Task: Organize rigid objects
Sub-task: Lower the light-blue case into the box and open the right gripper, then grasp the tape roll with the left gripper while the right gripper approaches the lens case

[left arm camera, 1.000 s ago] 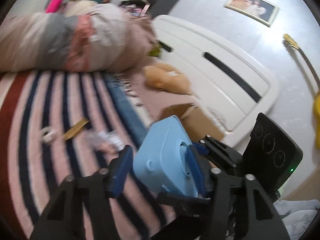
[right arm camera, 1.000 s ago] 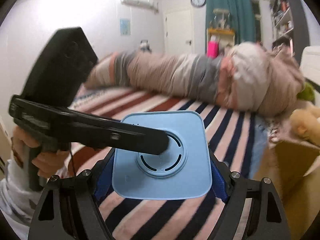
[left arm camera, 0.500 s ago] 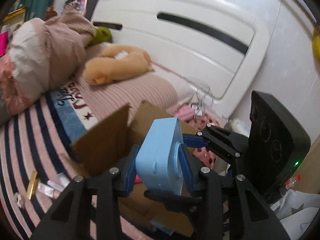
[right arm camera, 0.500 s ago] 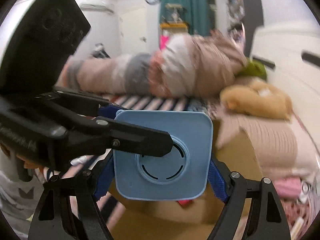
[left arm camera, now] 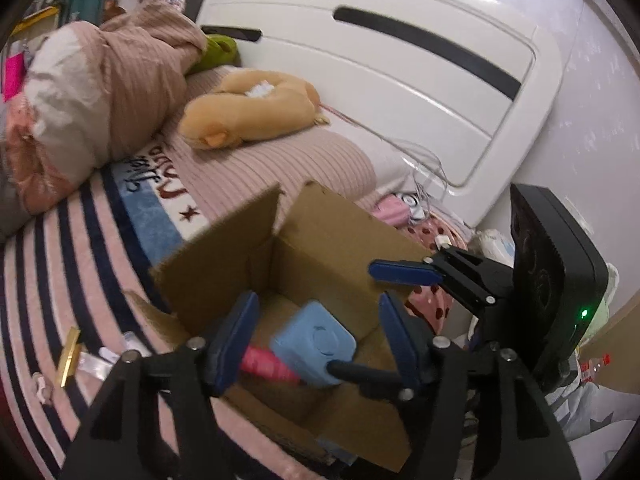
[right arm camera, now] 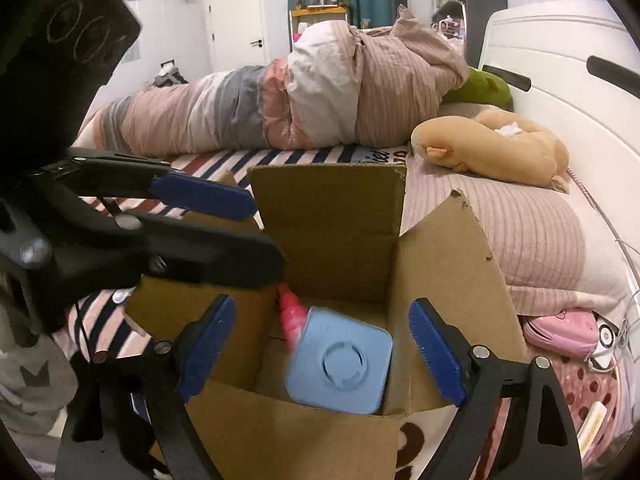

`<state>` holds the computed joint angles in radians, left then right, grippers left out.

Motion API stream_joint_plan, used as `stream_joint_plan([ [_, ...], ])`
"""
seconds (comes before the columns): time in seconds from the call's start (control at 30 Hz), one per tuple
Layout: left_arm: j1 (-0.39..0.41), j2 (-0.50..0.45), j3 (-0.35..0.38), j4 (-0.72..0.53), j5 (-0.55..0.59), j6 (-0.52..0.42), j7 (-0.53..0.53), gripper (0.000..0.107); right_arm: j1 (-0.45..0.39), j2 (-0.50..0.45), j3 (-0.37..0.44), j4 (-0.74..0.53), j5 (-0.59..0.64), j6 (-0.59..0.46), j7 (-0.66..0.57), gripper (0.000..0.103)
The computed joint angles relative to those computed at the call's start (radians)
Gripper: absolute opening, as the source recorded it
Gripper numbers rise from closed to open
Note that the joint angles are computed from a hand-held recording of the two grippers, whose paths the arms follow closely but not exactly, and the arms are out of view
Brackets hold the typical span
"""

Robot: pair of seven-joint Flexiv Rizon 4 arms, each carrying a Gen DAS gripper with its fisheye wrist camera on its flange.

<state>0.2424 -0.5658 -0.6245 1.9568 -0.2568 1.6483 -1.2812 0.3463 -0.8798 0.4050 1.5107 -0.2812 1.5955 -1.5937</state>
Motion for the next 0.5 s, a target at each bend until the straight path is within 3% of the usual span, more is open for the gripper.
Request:
stream_joint_plan([
  [0.1,0.090,0.038,-0.070,0.084,0.027,0.100,-0.037,0.067,-0.009,0.008,0.026,0.012,-0.001,0.033,-0.010,0.087],
  [0.2,0.143,0.119,-0.064,0.185,0.063,0.203,-0.117,0.067,-0.038,0.011,0.089,0.033,-0.017,0.079,-0.025,0.087],
  [0.3,0.140,0.209,0.016,0.279,0.071,0.278,-0.195,0.068,-0.077,-0.004,0.194,0.043,-0.069,0.112,-0.049,0.087],
  [0.4,0.058,0.282,0.177,0.376,0.036,0.348,-0.230,0.068,-0.081,-0.029,0.267,0.035,-0.129,0.112,-0.061,0.085],
  [0.5,0.029,0.299,0.279,0.452,0.042,0.404,-0.267,0.068,-0.058,-0.074,0.325,-0.013,-0.175,0.052,-0.075,0.075],
])
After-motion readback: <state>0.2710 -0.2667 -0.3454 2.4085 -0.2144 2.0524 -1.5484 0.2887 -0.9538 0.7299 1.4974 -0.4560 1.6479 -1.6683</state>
